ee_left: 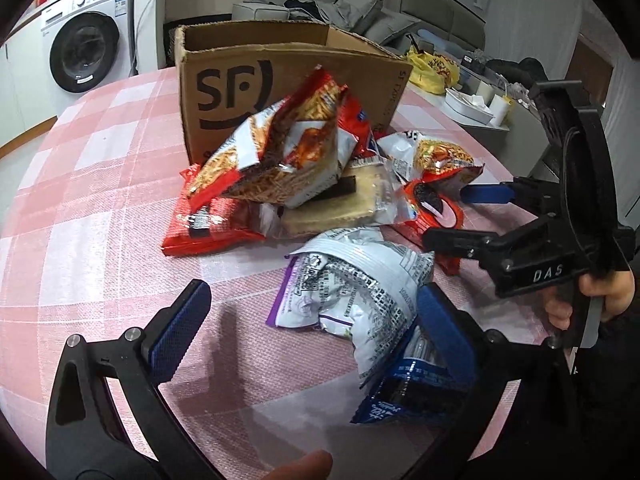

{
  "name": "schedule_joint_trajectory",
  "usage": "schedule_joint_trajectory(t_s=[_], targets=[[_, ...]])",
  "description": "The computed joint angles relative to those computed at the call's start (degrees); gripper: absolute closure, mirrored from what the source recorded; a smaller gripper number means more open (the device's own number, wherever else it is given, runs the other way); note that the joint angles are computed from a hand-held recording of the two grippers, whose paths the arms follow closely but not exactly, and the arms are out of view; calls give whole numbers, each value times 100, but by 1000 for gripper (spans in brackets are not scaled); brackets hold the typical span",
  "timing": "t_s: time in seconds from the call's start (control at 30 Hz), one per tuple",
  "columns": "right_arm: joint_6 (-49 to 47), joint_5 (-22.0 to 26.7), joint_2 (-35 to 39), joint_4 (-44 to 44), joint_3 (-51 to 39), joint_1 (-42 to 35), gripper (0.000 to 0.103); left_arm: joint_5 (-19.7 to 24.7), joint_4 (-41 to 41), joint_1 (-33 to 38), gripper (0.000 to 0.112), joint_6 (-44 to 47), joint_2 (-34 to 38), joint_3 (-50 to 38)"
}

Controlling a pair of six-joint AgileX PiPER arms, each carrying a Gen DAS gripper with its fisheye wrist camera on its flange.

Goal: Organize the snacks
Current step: 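Close the right gripper on the red Oreo packet while the left gripper grasps the silver chip bag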

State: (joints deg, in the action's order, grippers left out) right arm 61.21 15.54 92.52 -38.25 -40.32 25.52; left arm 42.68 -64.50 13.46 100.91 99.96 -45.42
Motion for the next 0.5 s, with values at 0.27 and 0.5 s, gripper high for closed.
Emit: schedule_joint_trajectory(t_s=[0.27, 0.5], targets=[[663, -55, 201, -854, -50, 112, 6, -45, 49, -76, 10, -5, 36, 50], [896, -197, 36, -1053, 146, 72, 14, -298, -42, -378, 10, 27, 46, 88]])
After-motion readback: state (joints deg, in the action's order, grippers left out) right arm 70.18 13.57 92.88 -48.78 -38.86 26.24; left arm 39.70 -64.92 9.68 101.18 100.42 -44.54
